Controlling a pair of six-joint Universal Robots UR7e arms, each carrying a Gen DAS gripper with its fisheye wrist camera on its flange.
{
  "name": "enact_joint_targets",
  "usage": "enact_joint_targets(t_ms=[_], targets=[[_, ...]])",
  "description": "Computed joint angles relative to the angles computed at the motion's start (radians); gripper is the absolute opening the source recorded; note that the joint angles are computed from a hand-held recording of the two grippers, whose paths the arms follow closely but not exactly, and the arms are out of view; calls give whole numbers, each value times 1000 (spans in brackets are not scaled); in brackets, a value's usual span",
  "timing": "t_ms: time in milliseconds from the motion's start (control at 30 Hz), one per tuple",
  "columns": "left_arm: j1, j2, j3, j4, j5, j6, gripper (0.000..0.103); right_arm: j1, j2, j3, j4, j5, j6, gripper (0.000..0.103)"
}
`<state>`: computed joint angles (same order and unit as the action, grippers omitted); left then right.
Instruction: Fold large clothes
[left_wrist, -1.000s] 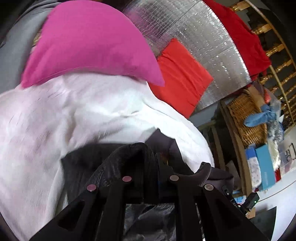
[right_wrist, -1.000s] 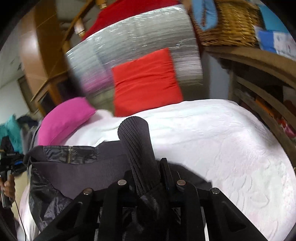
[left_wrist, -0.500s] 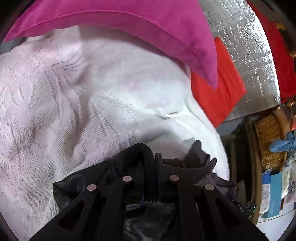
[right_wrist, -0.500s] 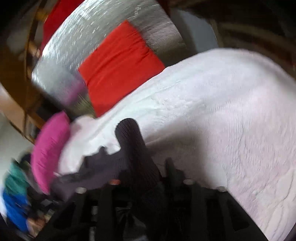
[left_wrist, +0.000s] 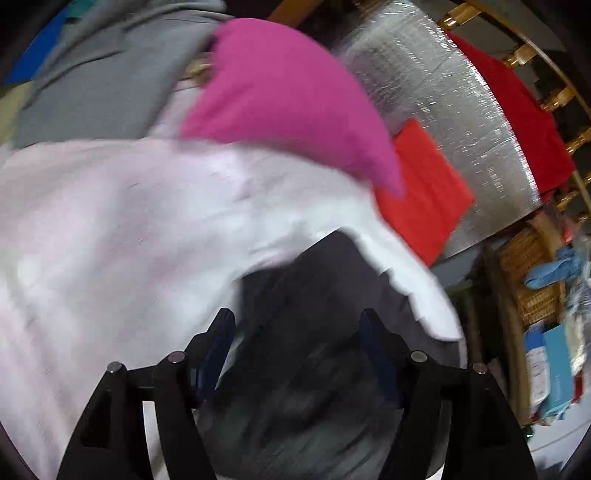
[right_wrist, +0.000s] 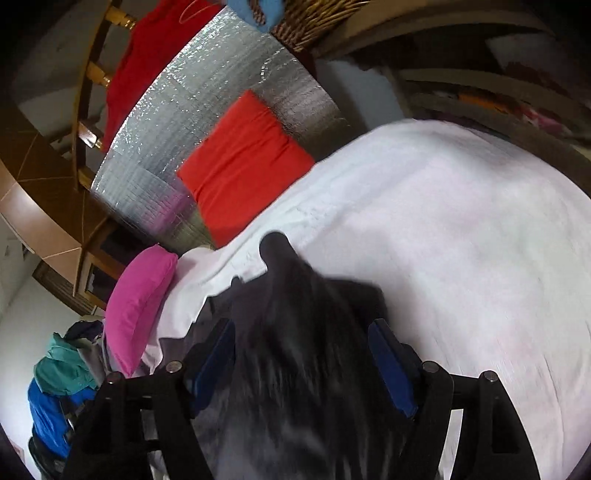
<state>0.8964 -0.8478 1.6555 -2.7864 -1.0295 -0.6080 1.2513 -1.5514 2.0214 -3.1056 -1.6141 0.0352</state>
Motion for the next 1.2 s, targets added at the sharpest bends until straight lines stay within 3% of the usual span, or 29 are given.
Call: enact_joint_targets(t_ms=[67, 133, 300, 367, 400, 433, 533, 633, 700, 767, 833, 967, 1067, 1133, 1200], targets=[[-13, -43, 84, 14, 43, -71, 71, -2, -38, 55, -12, -10, 25, 78], [-8, -65, 142, -11, 32, -108, 71, 0, -60, 91, -22, -30, 38, 78], [27, -55, 199, -135, -99, -82, 70, -23, -99, 182, -104, -78, 52, 78], [24, -36, 189, -170, -112, -32, 69, -41, -98, 192, -119, -73, 64, 78], [13, -24, 182, -178, -69, 1, 59, -47, -93, 186, -108, -65, 67, 78], [5, -18, 176, -167, -43, 16, 42, -48, -81, 168, -95, -63, 63, 78], [15, 2, 152, -142, -42, 31, 31, -47, -44, 143, -95, -49, 31, 78], [20, 2, 160, -156, -52, 34, 26, -30, 9, 89, -13, -79, 16, 77], [12, 2, 161, -156, -37, 57, 22, 8, 53, 60, 7, -170, -22, 57], [9, -1, 167, -181, -39, 70, 19, 44, 73, 52, -23, -222, -66, 29], [5, -1, 168, -206, -42, 81, 17, 73, 77, 55, -74, -258, -90, 21], [0, -3, 172, -216, -29, 85, 17, 88, 60, 83, -178, -245, -111, 21], [13, 8, 150, -106, -17, 34, 17, 67, 83, 59, -93, -287, -69, 21], [16, 9, 148, -75, -15, 11, 17, 32, 79, 48, -9, -243, -23, 21], [10, 3, 156, -74, -3, 7, 18, 23, 54, 62, -13, -203, 1, 25]])
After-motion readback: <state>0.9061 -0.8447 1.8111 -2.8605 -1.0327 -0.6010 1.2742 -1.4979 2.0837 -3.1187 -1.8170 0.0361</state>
